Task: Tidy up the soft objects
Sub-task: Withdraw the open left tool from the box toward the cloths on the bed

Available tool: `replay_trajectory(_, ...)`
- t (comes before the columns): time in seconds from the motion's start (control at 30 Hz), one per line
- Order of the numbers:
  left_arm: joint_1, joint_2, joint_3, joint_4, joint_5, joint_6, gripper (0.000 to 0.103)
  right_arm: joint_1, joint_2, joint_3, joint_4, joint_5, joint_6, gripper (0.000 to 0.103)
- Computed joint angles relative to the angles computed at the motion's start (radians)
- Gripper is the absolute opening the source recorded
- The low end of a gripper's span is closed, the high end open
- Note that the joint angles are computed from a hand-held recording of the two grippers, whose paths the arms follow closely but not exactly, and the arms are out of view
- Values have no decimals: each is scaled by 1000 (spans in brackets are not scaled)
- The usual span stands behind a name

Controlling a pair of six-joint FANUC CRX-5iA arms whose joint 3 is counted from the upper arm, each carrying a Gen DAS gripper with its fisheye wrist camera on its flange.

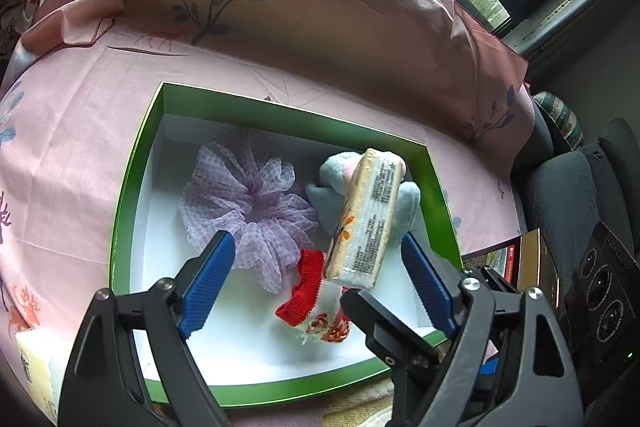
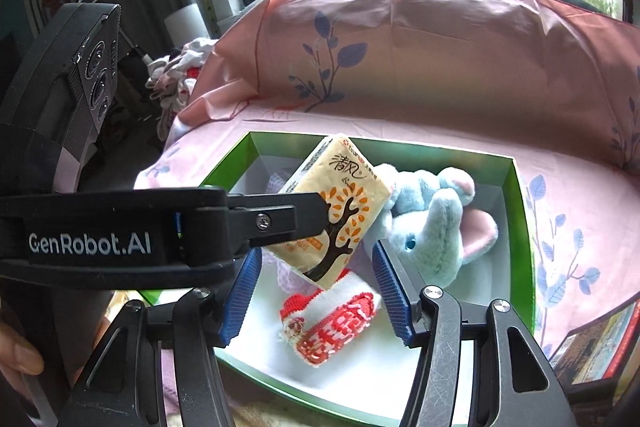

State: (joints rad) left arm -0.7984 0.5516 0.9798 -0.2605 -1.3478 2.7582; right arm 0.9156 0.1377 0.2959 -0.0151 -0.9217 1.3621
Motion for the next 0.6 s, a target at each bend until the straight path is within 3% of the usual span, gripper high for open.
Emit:
replay_trajectory(0.1, -27, 32, 83, -45, -82, -13, 86, 16, -48, -61, 65, 25, -43, 61)
replay_trajectory(0.17, -54, 71, 175, -96, -168, -31, 93, 26, -86, -105, 97, 41, -68, 62)
replay_trajectory(0.2, -68, 86, 213, -121, -202, -39, 102, 30, -106, -128, 108, 48, -80, 63)
replay_trajectory(0.4, -156, 139, 363, -249, -319, -87, 102, 60, -235, -263, 164, 83, -156, 69)
replay_trajectory(0.6, -249, 290, 667, -360, -513, -185, 102, 107, -356, -384, 239, 94, -249, 69)
